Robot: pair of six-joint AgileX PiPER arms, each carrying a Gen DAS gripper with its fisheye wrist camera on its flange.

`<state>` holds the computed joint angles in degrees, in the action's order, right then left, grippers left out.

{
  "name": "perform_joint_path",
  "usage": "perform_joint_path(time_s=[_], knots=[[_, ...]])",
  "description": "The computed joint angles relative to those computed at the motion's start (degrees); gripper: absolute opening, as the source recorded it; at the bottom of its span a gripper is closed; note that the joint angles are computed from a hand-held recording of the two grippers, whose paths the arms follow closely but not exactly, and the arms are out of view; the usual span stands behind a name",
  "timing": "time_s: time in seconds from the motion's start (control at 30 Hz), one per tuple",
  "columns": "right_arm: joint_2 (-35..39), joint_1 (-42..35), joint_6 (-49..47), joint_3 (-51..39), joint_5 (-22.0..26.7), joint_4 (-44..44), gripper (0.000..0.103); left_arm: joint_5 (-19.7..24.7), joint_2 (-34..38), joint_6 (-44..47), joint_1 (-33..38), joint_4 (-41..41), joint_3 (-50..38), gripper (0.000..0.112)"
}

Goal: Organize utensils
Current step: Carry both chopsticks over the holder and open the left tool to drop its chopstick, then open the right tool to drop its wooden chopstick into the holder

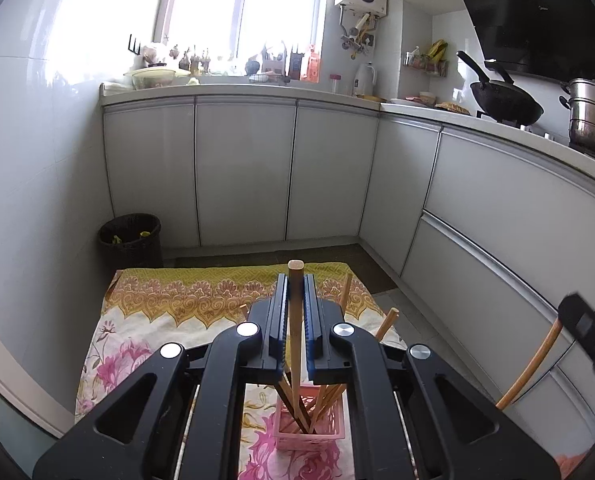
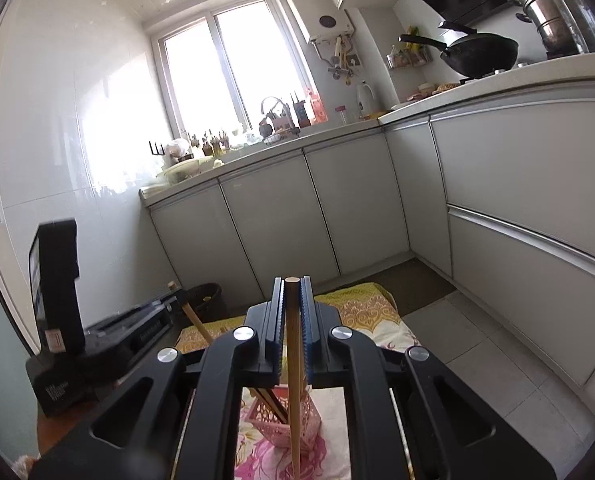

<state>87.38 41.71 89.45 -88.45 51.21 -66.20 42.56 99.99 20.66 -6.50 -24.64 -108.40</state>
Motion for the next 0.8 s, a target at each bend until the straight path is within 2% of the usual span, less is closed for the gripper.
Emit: perform_joint_path(time_s=[0.1, 0.17, 0.2, 0.33, 0.67, 0.77, 0.8], knots=[[2.02, -2.41, -1.06, -3.94, -1.74, -0.34, 0.008, 3.47, 2.50, -0.42, -0.01, 1.14, -2.52, 0.008], [3.71, -3.42, -1.76, -6.94, -2.31, -1.13, 0.008, 4.08, 2.69, 0.45, 1.08, -1.14, -2.49, 0.022], [4.65, -3.91, -1.97, -8.41, -2.56, -1.73, 0.008, 3.57, 2.28, 1.31, 1.82, -2.95, -1.76, 0.034], [7.79, -5.59, -1.58, -12.23, -3.96, -3.07, 0.008, 2.56, 1.61, 2.80, 4.25, -7.20, -2.15, 0.035], [14.93, -7.07, 4.33, -12.46, -6.60, -5.54, 0.008, -1.47, -0.02, 2.48, 6.13, -7.11, 0.02, 0.039], [16.89, -7.16, 4.28, -12.34, -6.96, -5.10, 0.008, -2.56, -0.21, 1.54, 6.91, -7.18, 1.80, 0.047], [17.38, -6.98, 4.44, -12.09, -6.78, -5.06, 0.008, -3.22, -0.48, 1.08, 7.11, -6.91, 2.44, 0.053]])
